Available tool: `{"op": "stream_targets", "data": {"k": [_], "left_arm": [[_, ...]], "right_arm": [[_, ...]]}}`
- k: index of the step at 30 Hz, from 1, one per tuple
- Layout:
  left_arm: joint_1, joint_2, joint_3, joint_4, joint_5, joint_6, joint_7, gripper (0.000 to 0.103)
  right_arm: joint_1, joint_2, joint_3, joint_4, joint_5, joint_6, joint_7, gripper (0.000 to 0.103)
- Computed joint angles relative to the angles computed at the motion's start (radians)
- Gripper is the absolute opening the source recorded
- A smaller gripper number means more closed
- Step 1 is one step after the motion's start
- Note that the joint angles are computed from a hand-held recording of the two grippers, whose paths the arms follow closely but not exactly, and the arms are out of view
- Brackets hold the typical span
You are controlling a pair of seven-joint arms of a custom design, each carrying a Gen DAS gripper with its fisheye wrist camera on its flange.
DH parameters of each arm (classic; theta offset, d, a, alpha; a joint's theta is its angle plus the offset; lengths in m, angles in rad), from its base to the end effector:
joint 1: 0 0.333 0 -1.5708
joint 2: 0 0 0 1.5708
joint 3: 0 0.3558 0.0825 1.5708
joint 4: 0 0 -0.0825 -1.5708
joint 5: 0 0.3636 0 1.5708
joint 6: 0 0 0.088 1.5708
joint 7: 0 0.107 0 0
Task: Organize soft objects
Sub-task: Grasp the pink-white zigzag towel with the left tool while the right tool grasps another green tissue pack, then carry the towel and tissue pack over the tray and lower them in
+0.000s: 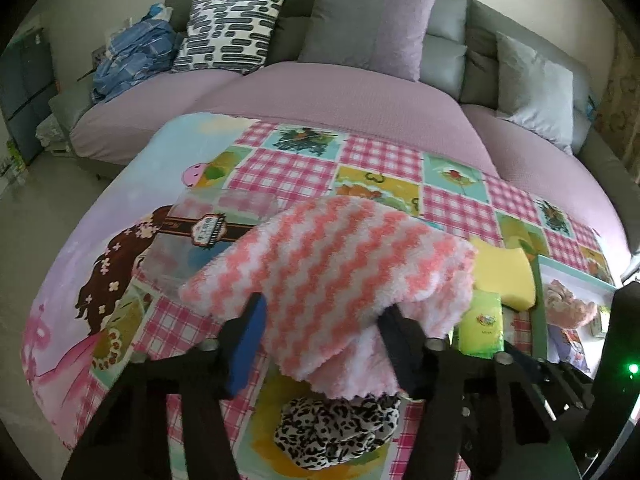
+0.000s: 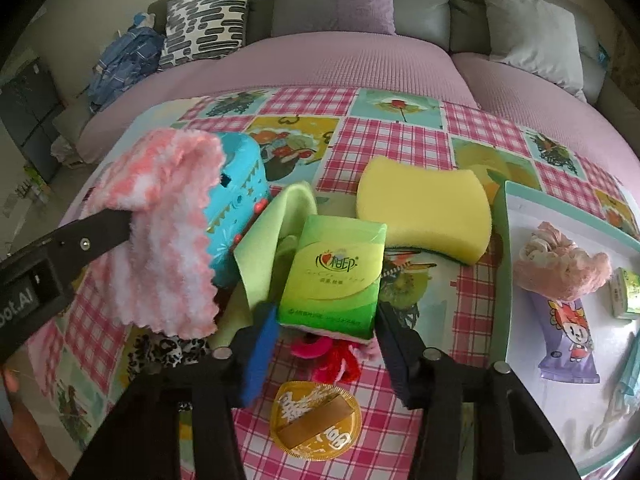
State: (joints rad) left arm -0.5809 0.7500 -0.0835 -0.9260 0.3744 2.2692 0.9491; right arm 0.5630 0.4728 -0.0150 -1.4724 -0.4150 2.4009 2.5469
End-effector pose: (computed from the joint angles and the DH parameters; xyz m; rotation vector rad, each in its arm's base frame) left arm 0.6580 -0.4655 0.5437 -1.7299 2.0245 -0.7443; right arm 0.6237 0.3800 0.4993 -1.7027 2.0428 -0.4930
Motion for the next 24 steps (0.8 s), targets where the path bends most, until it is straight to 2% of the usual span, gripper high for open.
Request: {"op": "stream_targets", "data": {"k": [4, 8, 10, 24], "left_arm": [[0.009, -0.005, -0.018, -0.014, -0.018, 0.031, 0.028, 0.028], [0.006, -0.006, -0.016, -0.018, -0.023, 0.039, 0.041, 0.02], [0.005, -0.009, -0.013, -0.024, -0.024, 0.042, 0.035, 0.012], [0.006, -0.074, 0.002, -0.125, 0.016, 0.13, -0.036, 0.008]], "right_arm": [[-0.01, -0.013, 0.004, -0.023, 0.013, 0.024, -0.001, 0.052], [-0.011, -0.024, 0.003, -0.038, 0.013, 0.027, 0.006, 0.052], [-0.011, -0.029, 0.002, -0.044, 0.011, 0.029, 0.011, 0.051], [-0.016, -0.072, 0.005, -0.093, -0.016, 0.064, 0.036, 0.051]]}}
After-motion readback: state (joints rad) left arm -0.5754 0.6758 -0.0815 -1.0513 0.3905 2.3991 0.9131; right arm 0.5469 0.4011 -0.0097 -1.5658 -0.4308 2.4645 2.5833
